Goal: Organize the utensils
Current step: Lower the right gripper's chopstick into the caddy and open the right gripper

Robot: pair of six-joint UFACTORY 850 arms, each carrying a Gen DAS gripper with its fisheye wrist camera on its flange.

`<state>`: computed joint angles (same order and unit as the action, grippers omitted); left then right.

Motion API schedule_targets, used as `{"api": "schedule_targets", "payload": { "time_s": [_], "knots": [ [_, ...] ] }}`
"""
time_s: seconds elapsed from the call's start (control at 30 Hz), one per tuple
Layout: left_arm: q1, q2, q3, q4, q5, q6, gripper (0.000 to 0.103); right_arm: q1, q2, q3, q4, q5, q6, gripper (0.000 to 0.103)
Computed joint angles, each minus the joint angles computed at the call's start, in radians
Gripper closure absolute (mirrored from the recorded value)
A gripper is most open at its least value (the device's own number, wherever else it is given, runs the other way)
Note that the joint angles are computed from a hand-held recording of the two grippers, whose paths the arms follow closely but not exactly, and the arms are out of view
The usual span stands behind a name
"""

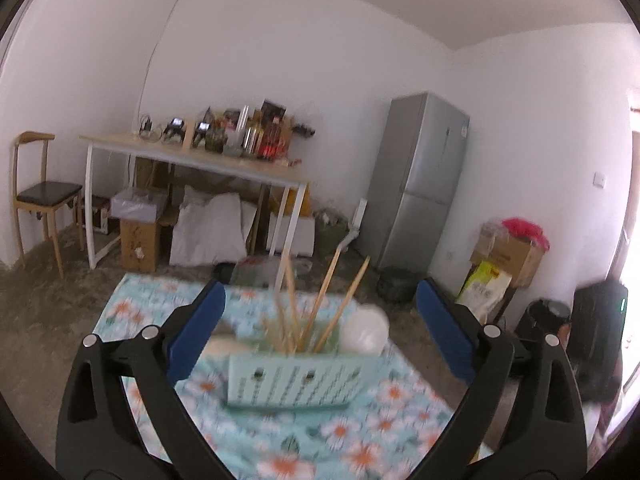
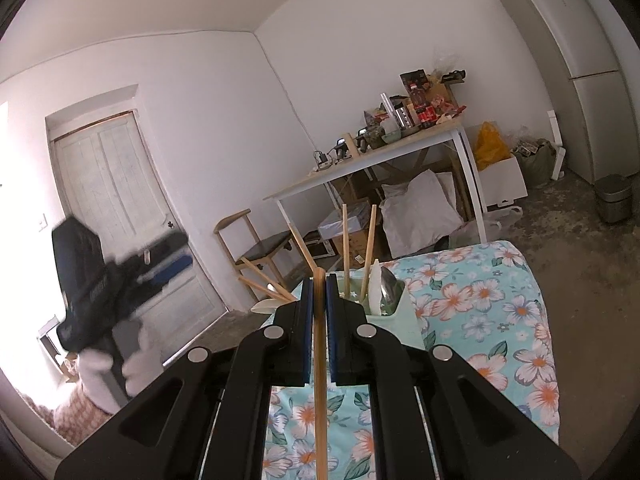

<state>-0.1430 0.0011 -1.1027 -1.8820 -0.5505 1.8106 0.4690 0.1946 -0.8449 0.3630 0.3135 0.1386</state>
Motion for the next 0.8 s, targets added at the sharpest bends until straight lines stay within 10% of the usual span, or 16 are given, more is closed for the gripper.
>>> {"api": "schedule_targets", "payload": {
  "time_s": [0.33, 0.8],
  "knots": [
    [0.057, 0.044, 0.164, 0.148, 0.103, -0.112, 0.009, 0.015, -0.038, -0.063, 0.102, -0.028, -0.126, 0.097],
    [0.157, 0.05, 0.243, 0.195, 0.099, -0.189, 0.009, -0.067, -0.218, -0.363, -0.286, 0.039, 0.195, 0.097]
  ]
}}
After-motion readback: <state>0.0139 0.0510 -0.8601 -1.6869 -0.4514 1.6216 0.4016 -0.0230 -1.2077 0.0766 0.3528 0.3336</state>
